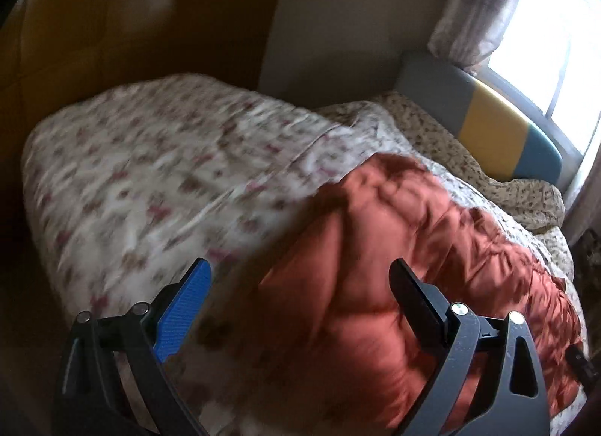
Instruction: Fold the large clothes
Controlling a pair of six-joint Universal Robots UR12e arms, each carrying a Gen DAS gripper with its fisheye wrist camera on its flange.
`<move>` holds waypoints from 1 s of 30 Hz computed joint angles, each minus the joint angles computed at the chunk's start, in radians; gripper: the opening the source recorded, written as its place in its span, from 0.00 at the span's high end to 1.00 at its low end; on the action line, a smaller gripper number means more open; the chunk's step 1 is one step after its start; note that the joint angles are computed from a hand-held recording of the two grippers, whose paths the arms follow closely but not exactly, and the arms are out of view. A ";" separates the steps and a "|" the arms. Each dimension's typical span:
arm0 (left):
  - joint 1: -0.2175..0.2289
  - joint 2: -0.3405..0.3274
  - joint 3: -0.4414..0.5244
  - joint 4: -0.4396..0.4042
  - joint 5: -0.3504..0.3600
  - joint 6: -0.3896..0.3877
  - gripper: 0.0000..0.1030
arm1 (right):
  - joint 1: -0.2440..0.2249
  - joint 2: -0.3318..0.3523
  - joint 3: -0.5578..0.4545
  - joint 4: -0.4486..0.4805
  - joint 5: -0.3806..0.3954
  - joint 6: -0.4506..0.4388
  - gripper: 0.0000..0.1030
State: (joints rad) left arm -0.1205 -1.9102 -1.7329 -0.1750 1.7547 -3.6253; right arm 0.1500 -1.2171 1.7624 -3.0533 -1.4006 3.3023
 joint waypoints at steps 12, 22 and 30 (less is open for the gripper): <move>0.049 -0.018 -0.048 0.023 -0.386 -0.097 0.31 | 0.021 0.068 -0.044 0.084 -0.037 -0.029 0.87; 0.056 -0.086 -0.037 0.214 -0.475 -0.275 0.47 | 0.013 0.094 -0.064 0.117 -0.028 -0.051 0.87; 0.043 -0.080 -0.028 0.318 -0.457 -0.307 0.81 | 0.018 0.097 -0.061 0.097 -0.057 -0.033 0.87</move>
State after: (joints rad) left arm -0.0773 -1.9904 -1.7604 0.1431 1.2974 -3.9320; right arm 0.1680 -1.1200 1.7014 -2.9563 -1.4573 3.2697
